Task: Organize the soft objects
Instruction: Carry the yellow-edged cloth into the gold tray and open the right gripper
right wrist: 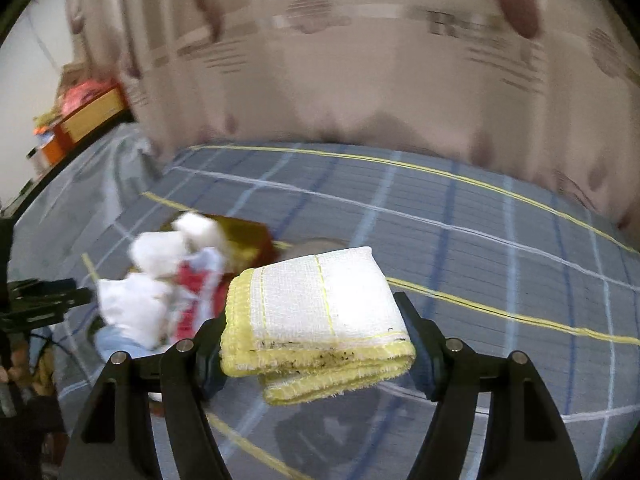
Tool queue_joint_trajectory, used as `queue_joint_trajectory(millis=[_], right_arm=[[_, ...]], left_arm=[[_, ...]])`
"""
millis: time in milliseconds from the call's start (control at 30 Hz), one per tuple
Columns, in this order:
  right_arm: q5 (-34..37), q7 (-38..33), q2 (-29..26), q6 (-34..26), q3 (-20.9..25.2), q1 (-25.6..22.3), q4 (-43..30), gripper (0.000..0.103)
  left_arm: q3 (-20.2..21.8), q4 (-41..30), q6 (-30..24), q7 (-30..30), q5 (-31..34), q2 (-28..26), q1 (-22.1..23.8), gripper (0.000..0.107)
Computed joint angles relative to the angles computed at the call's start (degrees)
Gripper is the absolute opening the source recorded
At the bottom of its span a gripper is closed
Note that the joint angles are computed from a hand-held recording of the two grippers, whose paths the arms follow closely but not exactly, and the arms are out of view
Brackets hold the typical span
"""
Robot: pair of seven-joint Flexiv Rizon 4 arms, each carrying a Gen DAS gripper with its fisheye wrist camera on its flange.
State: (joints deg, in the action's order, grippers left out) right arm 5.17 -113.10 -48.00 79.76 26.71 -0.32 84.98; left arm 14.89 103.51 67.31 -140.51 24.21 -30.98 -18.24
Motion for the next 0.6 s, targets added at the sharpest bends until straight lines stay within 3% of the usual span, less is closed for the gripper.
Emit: queue_joint_trajectory(millis=[267,600], right_arm=[[0.25,-3.27,0.74,-0.22,3.63,2.6,1.57,0.069],[-3.57,-1.43,-1.82,0.17,-0.28,10.64,0.03,0.069]], left_arm=[[0.93,-0.56,-2.58,-2.86,2.46,0.69,-0.85,0.048],[0.43,-0.65,-4.42,-5.77,5.31,1.8,-0.2,0.048]])
